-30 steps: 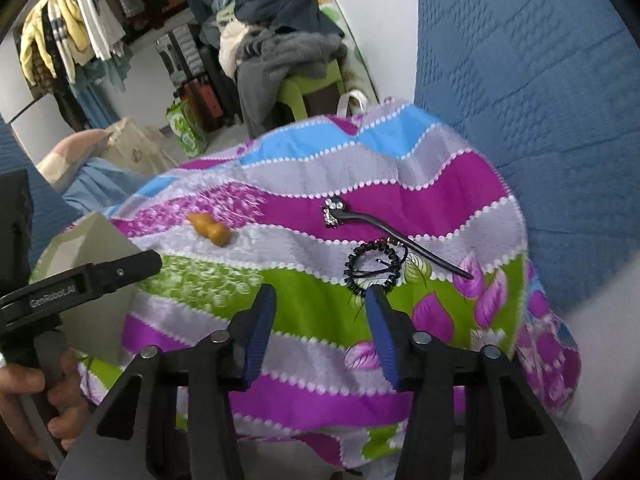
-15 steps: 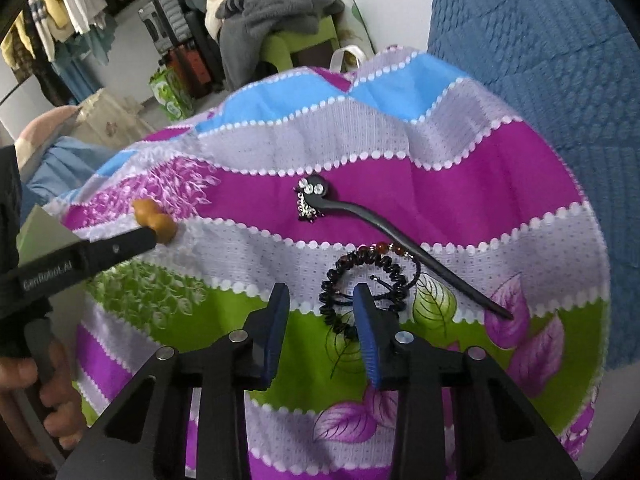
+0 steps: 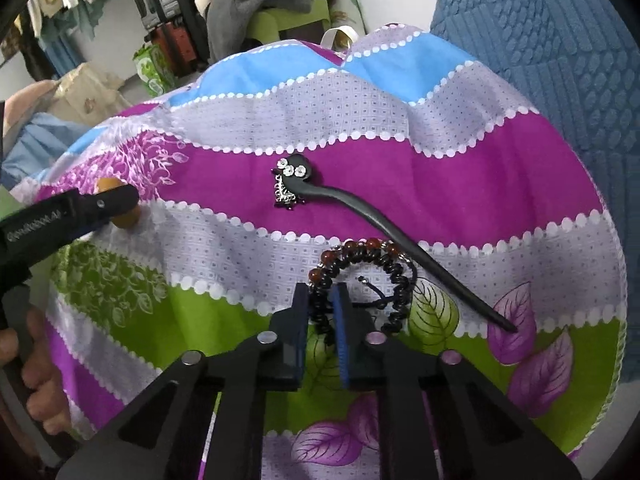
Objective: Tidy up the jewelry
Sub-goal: 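Grasp the orange gourd with the left gripper while the right grasps the black coiled bracelet, then carry the gourd and bracelet over the white box and open both grippers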
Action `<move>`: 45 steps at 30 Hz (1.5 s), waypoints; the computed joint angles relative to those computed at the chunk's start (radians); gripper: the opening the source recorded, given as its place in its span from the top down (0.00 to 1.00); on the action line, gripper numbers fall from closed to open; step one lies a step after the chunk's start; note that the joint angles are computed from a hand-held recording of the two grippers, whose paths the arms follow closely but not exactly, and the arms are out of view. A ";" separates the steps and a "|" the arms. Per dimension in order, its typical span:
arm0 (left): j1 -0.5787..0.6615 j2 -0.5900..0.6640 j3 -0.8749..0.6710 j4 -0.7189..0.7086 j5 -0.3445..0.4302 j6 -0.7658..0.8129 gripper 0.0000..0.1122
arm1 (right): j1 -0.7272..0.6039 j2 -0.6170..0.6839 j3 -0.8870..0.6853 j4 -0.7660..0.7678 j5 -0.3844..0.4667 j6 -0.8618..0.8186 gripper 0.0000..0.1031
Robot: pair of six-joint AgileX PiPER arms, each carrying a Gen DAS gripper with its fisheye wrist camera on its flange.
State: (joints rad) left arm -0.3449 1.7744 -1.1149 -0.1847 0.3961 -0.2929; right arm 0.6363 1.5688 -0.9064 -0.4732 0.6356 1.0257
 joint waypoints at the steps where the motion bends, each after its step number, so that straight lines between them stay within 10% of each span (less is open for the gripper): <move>1: -0.006 0.005 -0.005 0.034 -0.002 -0.039 0.57 | 0.003 0.001 -0.001 -0.003 0.005 0.000 0.93; 6: 0.003 0.008 -0.004 0.046 0.004 -0.055 0.76 | 0.010 -0.026 0.007 -0.007 0.009 0.012 0.94; 25: 0.065 -0.287 0.191 -0.116 0.118 0.163 0.76 | 0.169 -0.161 0.003 -0.124 0.129 0.185 0.94; 45: 0.211 -0.698 0.172 -0.150 0.428 0.290 0.76 | 0.405 -0.143 -0.261 -0.156 0.347 0.252 0.94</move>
State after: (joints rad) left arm -0.1341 1.0768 -0.9430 -0.3351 0.8243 -0.0033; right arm 1.0412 1.4261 -1.1674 -0.6297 0.9826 1.2777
